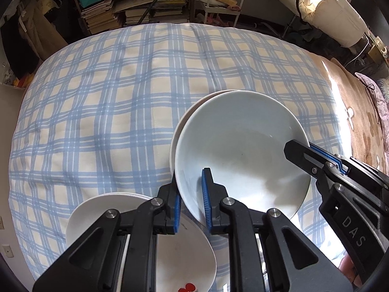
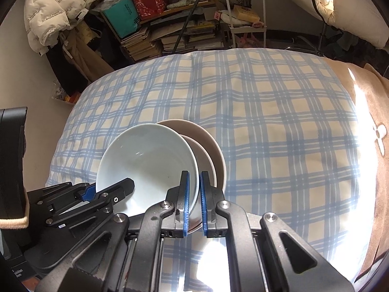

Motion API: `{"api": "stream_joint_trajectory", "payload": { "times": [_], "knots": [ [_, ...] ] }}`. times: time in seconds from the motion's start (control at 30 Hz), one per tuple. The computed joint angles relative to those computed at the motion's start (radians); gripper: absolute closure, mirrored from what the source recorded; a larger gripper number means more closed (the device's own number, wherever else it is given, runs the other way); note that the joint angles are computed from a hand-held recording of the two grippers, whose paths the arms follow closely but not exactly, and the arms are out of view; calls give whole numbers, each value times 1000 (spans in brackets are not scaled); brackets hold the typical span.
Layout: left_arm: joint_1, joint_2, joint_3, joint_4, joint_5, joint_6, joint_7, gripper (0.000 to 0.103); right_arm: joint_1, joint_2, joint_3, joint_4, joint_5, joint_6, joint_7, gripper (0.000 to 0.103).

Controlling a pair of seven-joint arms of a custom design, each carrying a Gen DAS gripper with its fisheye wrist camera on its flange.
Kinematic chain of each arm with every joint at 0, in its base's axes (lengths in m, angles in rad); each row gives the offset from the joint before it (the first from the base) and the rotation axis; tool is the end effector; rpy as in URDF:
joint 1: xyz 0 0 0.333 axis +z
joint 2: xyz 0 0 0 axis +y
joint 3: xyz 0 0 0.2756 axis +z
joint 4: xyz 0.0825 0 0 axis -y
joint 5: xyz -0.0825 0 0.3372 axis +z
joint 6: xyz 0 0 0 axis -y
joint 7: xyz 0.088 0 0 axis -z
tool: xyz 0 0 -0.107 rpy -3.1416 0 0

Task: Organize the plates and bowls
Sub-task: 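Lower the white bowl into the bowl stack and open the left tool while the right tool nests its bowl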

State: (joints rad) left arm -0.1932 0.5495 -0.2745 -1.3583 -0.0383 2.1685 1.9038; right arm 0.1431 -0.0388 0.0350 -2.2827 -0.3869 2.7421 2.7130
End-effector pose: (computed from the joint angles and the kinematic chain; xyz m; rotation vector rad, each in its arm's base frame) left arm 0.6149 -0.2689 0.4213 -1.2504 2.7778 -0.4953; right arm 0.5027 0.1057 0.4116 -1.1871 2.3767 -0.4028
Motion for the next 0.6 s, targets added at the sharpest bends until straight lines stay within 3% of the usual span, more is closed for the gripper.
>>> {"api": "stream_joint_trajectory", "payload": {
  "times": [0.6],
  "knots": [
    [-19,2,5,-17,50,25,10,86,0,14,-16,-12,128,19,-84,94]
  ]
}}
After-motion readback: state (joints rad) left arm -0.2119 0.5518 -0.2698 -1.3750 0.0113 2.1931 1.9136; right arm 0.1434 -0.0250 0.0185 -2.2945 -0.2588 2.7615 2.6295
